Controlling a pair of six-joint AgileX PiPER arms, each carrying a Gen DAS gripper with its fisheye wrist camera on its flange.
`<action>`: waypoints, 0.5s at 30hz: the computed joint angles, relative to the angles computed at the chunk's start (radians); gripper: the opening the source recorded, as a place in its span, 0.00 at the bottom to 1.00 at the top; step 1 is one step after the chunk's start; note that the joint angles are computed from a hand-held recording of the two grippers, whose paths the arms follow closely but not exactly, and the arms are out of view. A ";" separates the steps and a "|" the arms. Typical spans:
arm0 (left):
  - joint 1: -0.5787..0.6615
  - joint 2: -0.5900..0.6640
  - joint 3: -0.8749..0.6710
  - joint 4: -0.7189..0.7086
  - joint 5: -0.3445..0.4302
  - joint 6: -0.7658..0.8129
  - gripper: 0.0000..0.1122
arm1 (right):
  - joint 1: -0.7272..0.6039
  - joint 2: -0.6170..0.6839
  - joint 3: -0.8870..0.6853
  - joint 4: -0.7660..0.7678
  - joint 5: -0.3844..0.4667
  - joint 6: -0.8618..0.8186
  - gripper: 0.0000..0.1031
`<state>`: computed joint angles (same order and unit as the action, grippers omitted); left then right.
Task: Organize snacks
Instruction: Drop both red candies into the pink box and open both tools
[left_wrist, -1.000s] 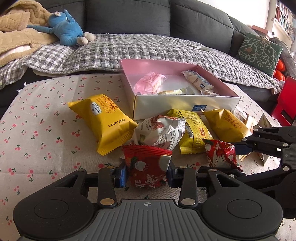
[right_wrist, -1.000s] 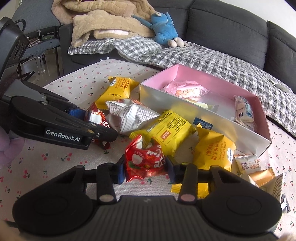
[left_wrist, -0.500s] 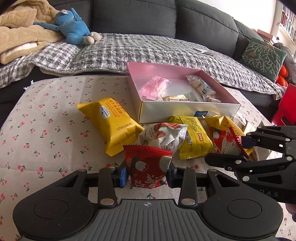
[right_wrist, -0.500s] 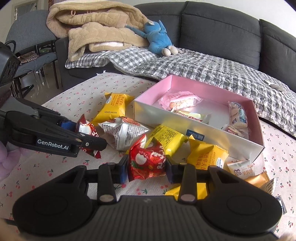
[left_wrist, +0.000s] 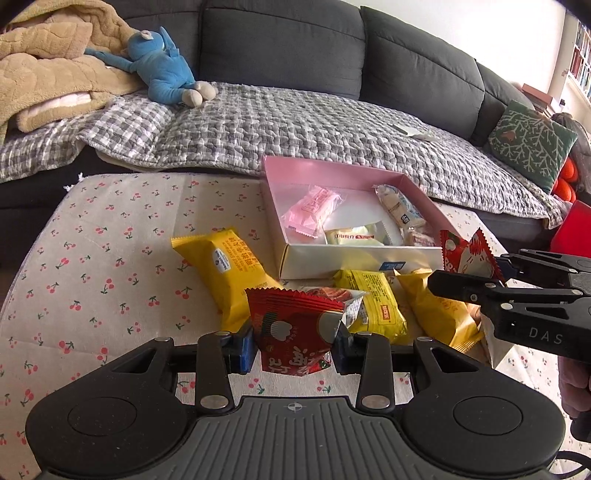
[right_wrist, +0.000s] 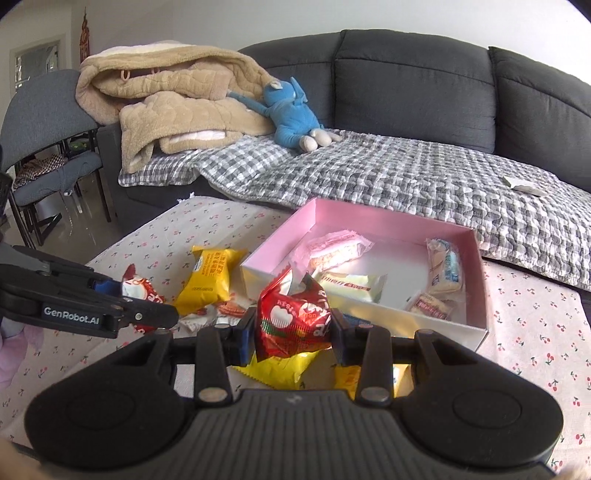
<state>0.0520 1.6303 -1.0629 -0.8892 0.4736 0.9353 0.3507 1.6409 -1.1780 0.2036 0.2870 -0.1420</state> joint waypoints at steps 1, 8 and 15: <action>-0.007 -0.004 -0.006 0.003 -0.006 -0.006 0.32 | -0.010 0.002 -0.004 -0.007 -0.002 0.011 0.35; -0.076 0.030 -0.107 0.118 -0.029 -0.153 0.32 | -0.080 0.037 -0.055 0.012 0.006 0.043 0.35; -0.175 0.153 -0.301 0.385 -0.022 -0.434 0.32 | -0.146 0.085 -0.092 0.076 -0.001 0.027 0.35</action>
